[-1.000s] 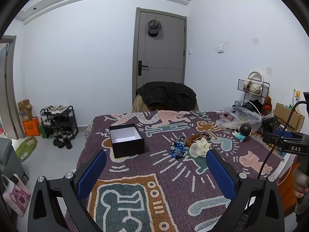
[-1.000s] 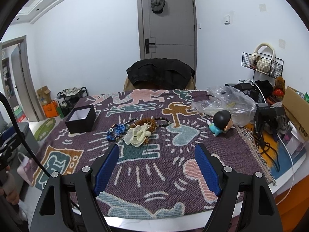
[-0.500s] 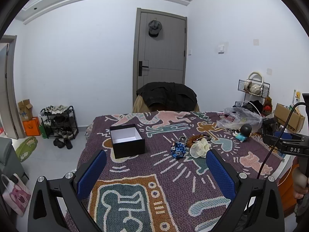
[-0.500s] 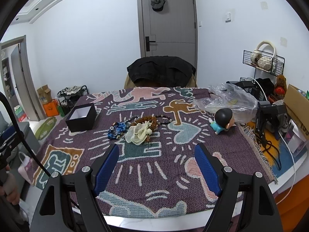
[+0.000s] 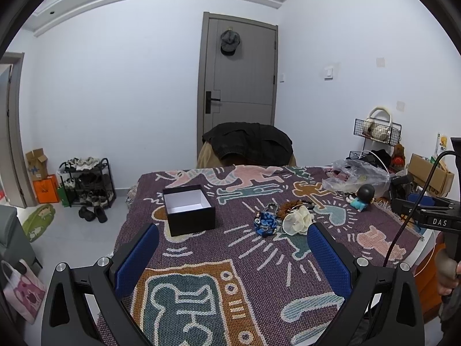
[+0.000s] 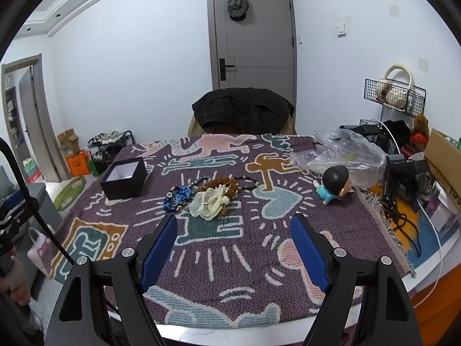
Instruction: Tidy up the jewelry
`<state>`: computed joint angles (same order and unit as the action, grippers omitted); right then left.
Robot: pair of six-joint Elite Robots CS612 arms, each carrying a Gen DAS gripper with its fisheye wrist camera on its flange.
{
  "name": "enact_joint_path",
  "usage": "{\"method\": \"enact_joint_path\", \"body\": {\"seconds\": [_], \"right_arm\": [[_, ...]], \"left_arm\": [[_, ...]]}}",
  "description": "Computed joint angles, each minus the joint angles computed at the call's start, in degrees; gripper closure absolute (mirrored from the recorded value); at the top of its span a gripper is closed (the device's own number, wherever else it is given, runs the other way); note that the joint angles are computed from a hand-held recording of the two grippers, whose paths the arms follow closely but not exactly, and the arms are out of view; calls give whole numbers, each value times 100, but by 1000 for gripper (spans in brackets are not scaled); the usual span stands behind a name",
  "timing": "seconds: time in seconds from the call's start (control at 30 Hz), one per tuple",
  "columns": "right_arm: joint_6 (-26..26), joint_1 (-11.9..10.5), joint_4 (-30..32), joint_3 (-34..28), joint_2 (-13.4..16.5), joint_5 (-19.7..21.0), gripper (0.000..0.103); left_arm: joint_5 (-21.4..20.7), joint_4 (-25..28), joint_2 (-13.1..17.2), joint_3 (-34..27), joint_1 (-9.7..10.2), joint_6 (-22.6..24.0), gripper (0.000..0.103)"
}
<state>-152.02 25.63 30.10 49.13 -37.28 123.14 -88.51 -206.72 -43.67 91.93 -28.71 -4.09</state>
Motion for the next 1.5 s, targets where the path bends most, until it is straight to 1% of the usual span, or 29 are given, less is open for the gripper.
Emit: {"method": "enact_joint_path", "body": {"seconds": [0.17,0.27,0.43,0.5,0.67,0.83,0.9,0.97,1.03,1.2,1.33,1.37,1.4,1.5], "right_arm": [[89,-17,75,-54,43,-124,23],[23,-4,-33,-28,40,-79,23],[-52,-24,-304,112,-24,-189,23],[-33,-45,-305,115,-16,-230,23],[182,-132,-190,96,28,-353,23],[436,-248,-76,147,8,-515,23],[526,-284,-123,230,-32,-596,23],[606,-303,-147,280,-51,-553,23],[612,-320,-144,282,-41,-506,23],[747,-405,7,194,30,-668,23],[983,-494,52,179,64,-912,23],[1022,-524,26,194,60,-1037,23],[1032,-548,25,188,66,-1138,23],[993,-582,121,60,147,-1276,23]], "left_arm": [[72,55,7,-34,-12,-26,0],[81,75,22,-56,-18,-2,0],[36,210,84,-166,-27,63,0],[9,275,114,-220,-27,79,0],[-53,431,200,-374,-26,52,0],[-168,607,296,-558,-25,-15,0],[-207,681,337,-648,-23,-38,0],[-248,767,376,-735,-17,-48,0],[-279,904,430,-859,-20,-43,0],[-443,1308,570,-1182,-20,-43,0],[-490,1702,709,-1482,-48,11,0],[-499,1814,739,-1552,-56,40,0],[-509,1924,766,-1622,-59,65,0],[-609,2284,901,-1913,-68,142,0]]}}
